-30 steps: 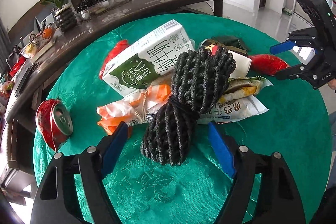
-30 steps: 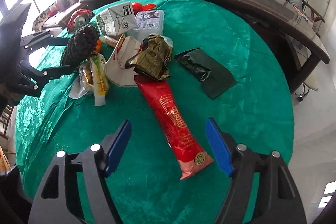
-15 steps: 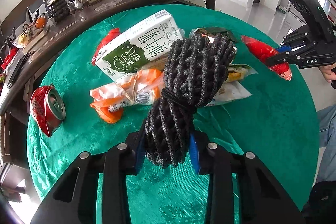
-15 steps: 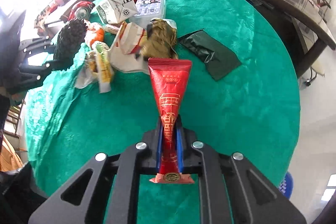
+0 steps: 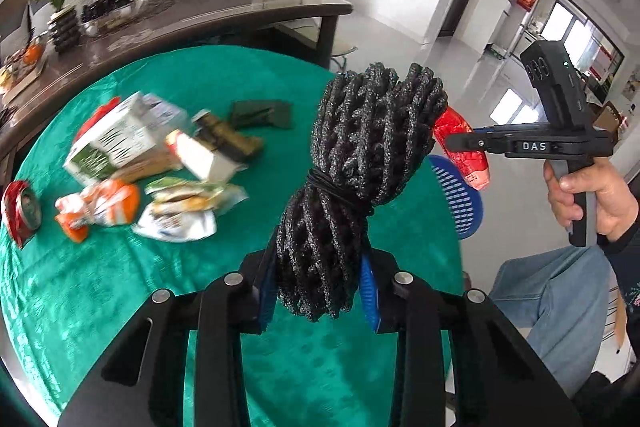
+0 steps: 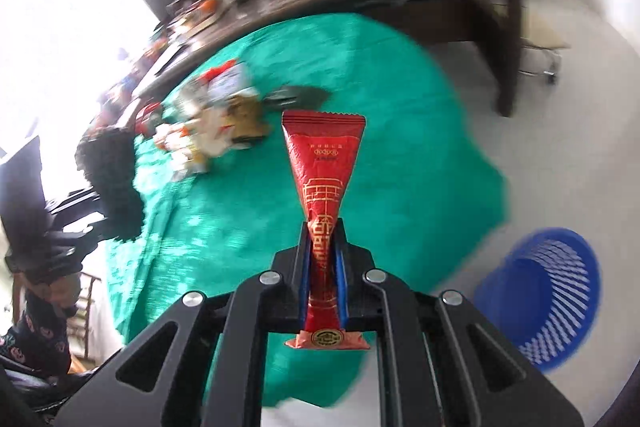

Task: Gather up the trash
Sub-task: 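Carry both items to the blue wastebasket and open both tools to drop them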

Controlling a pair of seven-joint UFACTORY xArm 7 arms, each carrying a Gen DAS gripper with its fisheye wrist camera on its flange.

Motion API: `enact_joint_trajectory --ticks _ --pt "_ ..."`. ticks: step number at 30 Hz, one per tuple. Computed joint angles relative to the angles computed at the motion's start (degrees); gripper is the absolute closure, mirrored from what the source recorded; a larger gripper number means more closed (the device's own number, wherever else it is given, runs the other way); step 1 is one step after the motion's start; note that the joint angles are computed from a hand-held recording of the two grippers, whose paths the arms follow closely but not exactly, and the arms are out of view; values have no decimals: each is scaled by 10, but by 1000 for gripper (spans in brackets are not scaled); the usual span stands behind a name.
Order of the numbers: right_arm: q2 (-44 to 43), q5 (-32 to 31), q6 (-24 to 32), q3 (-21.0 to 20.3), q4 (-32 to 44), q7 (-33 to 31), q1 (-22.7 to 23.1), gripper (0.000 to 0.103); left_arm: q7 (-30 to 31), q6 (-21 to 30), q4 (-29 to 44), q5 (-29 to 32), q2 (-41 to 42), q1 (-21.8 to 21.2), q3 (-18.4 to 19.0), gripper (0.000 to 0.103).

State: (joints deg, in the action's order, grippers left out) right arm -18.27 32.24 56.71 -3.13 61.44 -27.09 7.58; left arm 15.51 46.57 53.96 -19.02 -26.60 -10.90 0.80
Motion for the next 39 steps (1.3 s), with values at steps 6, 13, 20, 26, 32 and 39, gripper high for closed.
enact_joint_trajectory --ticks 6,13,20,26,32,39 --pt "16 -68 -23 -54 -20 0 -84 93 -50 -30 111 -44 140 -69 -70 69" --pt "119 -48 -67 -76 -7 -28 -155 93 -177 -49 296 28 373 -129 -135 68" --pt "209 -14 -60 -59 36 -65 -216 93 -258 -19 496 102 586 -187 -131 67" --pt "255 36 -53 -41 48 -98 -255 77 -252 -16 599 113 693 -207 -131 48" --pt "247 42 -72 -36 36 -97 -272 48 -280 -91 533 145 661 -221 -105 12" --pt "131 50 -162 -40 -34 -100 -245 26 -345 -238 327 218 490 -226 -75 5"
